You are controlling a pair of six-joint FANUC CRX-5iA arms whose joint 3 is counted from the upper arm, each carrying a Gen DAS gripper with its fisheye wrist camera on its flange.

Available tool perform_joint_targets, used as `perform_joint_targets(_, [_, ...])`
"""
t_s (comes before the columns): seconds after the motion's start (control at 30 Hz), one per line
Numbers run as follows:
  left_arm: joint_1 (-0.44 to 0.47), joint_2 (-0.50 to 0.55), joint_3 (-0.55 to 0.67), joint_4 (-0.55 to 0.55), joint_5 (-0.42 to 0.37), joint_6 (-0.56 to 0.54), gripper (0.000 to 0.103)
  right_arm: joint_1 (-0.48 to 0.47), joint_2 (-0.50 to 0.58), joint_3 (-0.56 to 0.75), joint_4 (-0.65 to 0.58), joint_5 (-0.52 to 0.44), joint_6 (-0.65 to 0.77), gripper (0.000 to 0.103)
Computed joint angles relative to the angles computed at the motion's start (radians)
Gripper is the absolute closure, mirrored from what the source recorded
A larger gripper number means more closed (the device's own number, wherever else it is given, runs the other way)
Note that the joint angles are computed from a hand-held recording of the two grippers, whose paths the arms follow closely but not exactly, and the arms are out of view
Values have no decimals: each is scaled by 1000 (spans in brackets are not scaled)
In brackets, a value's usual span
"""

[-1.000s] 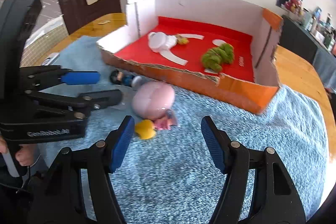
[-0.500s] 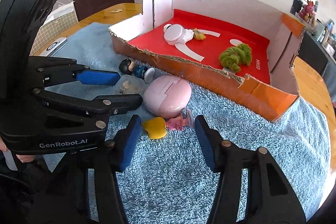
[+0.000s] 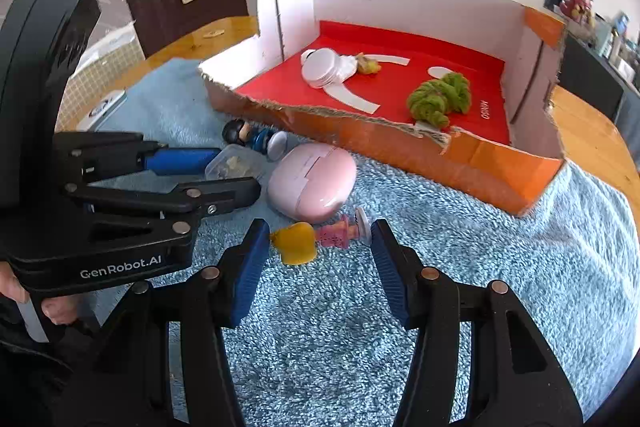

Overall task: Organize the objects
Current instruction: 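Grasp the clear plastic container with the left tool while the right tool grasps the yellow duck toy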

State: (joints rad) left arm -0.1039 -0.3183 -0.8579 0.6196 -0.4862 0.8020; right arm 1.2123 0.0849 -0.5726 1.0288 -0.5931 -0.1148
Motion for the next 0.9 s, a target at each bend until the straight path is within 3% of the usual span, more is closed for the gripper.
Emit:
perform_joint_targets(0.67, [61, -92, -61, 131, -35, -106, 63, 24, -26, -3, 52, -46, -93, 52])
perform_joint_targets(0.9, [75, -131, -77, 181, -50, -146, 63, 7, -46, -19, 91, -5, -154, 52])
